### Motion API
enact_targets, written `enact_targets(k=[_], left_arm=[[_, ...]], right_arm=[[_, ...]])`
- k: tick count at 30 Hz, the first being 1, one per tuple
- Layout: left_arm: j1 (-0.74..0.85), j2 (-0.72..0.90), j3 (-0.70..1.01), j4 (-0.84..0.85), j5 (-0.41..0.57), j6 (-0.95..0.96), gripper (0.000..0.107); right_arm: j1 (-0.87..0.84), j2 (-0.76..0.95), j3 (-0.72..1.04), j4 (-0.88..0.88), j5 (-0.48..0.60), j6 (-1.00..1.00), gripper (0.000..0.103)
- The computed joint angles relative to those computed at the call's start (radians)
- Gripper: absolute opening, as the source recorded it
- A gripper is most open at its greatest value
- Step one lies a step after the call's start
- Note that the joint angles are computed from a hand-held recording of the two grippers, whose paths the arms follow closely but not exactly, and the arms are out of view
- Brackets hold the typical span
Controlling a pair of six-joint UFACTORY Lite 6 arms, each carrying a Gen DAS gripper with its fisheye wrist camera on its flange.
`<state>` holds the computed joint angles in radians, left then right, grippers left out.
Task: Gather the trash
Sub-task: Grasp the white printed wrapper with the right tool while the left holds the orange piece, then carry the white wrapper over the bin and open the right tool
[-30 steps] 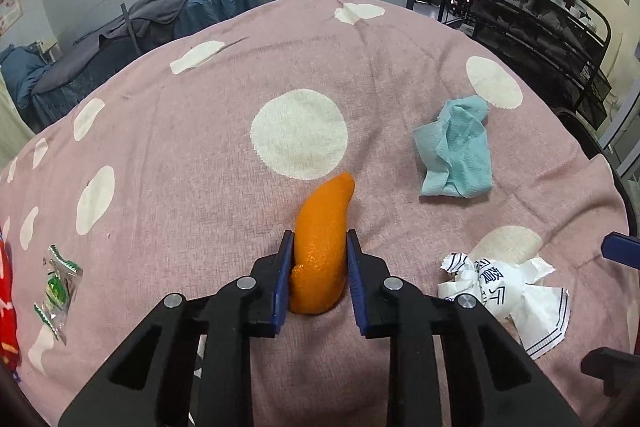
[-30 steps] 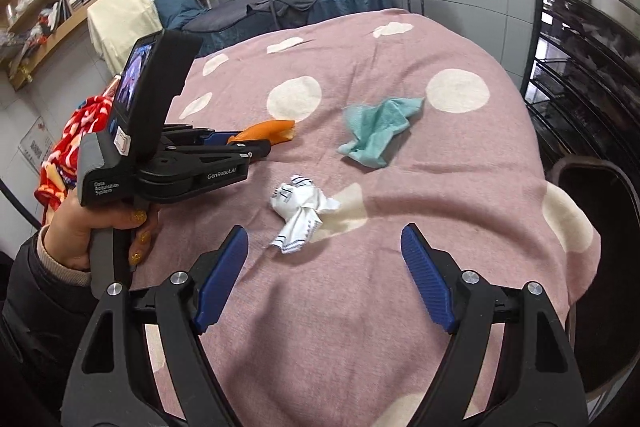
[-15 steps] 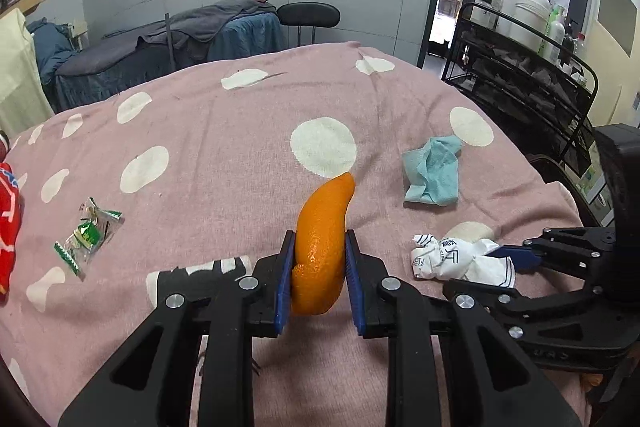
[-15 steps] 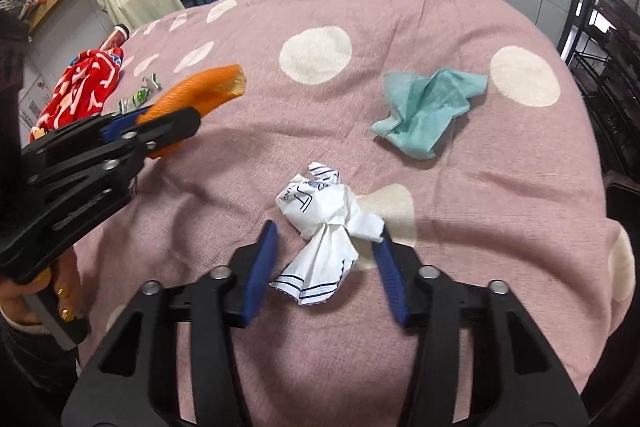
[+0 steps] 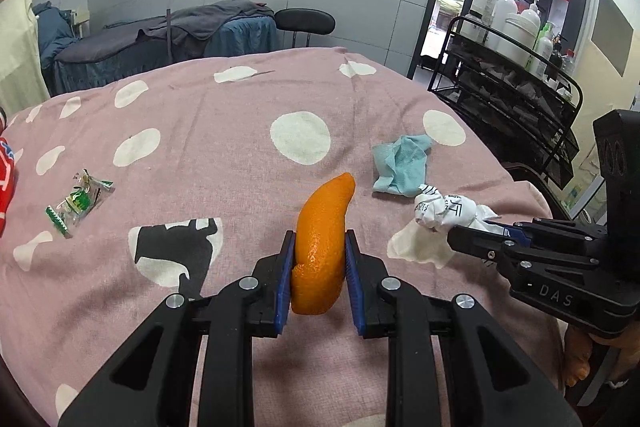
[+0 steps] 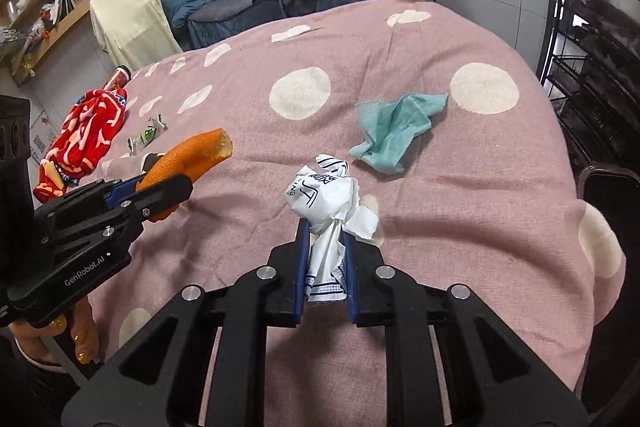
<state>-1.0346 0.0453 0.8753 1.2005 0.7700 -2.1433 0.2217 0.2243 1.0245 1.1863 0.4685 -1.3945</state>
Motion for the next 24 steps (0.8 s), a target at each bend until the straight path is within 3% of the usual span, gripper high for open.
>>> enact_targets(k=[12,24], left_arm=[[-0.082,0.146,0.177,0.059,0.004,-0.004,0.024],[-0.109,0.343,0.425,0.099,-0.075,0.081,0.024]], right_arm=[[-0.206,-0.160,-0.154,0.137,0.076,-0.165,0.017],[-0.530,-0.169,-0.159,0.167,0.190,-0.249,0.017]])
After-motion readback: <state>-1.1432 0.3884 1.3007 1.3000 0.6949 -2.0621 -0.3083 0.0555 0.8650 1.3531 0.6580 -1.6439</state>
